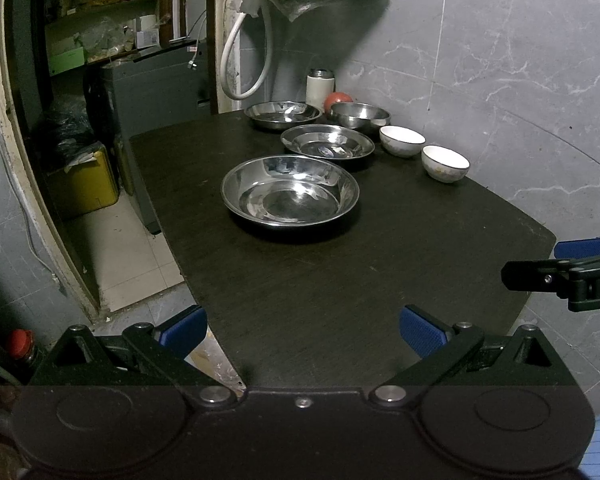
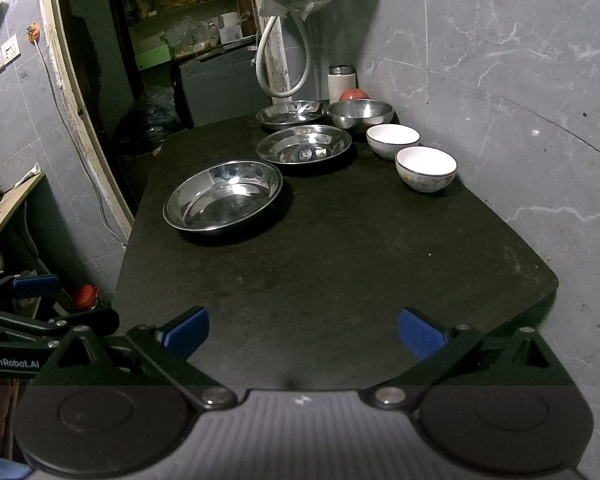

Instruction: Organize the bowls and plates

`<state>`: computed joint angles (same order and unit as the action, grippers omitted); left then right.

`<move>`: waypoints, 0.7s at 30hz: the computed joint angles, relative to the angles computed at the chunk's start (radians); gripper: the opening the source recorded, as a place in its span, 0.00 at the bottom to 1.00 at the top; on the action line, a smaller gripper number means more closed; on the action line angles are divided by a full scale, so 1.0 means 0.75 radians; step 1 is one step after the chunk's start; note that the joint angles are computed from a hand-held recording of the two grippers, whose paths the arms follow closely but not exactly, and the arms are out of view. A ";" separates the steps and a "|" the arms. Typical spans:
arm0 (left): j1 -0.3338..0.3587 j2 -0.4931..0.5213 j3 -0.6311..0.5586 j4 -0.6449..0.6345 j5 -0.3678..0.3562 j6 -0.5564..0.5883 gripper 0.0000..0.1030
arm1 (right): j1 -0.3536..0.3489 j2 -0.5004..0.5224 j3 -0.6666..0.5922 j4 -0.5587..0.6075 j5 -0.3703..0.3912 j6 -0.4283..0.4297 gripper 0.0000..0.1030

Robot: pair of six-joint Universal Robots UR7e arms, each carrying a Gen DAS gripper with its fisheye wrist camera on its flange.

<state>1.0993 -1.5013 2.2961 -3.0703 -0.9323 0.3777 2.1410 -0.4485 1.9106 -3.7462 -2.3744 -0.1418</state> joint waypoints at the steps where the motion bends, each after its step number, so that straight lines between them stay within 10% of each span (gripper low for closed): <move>1: 0.000 0.000 0.000 -0.002 0.000 0.000 0.99 | 0.000 0.000 0.001 0.001 0.000 0.001 1.00; 21: -0.011 0.008 0.011 -0.003 0.009 -0.012 0.99 | -0.007 -0.003 0.005 0.001 0.004 0.001 1.00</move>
